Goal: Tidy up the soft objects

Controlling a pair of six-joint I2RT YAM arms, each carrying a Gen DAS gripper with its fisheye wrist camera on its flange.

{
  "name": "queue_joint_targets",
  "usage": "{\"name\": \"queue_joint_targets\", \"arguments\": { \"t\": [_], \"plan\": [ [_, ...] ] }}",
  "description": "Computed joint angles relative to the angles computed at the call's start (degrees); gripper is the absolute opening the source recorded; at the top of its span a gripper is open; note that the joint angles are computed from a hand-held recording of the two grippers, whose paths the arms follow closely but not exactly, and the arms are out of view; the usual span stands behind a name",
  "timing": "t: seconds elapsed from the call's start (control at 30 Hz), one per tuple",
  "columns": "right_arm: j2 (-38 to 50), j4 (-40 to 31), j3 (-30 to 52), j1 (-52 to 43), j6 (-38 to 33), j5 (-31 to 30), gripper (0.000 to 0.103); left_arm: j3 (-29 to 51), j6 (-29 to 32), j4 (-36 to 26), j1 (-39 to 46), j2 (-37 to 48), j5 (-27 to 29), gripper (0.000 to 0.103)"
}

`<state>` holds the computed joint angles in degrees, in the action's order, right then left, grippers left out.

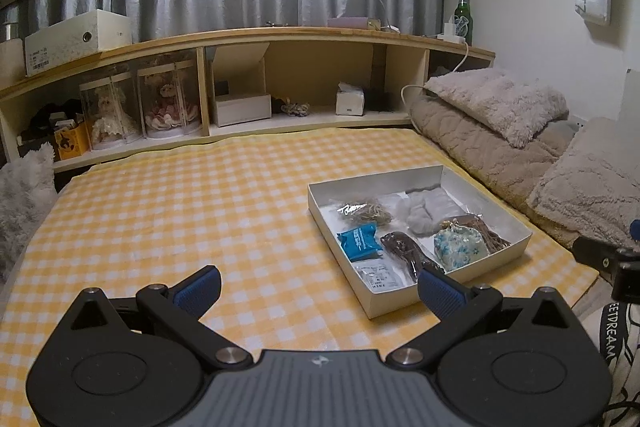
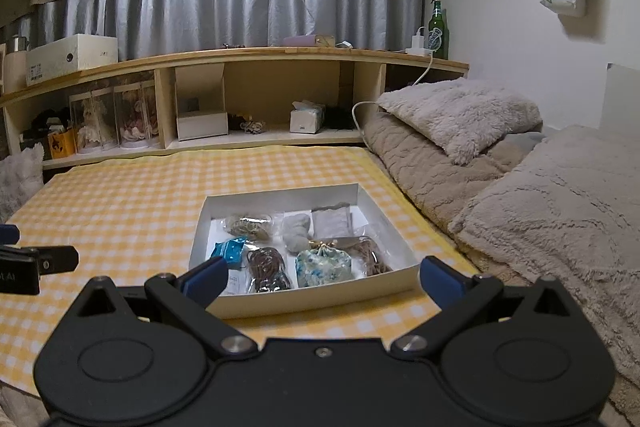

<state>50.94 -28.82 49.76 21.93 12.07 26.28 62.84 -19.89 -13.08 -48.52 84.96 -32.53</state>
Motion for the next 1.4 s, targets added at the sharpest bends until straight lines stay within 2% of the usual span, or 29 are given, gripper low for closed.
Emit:
{"name": "queue_joint_targets", "arguments": {
  "t": [0.57, 1.4],
  "plan": [
    [0.2, 0.3, -0.6, 1.9, -0.7, 0.9, 0.103, -1.3, -0.4, 0.6, 0.1, -0.6, -0.5, 0.103],
    [0.1, 0.4, -1.0, 1.5, 0.4, -0.8, 0.103, -1.0, -0.9, -0.1, 0.2, -0.9, -0.7, 0.103]
  ]
}}
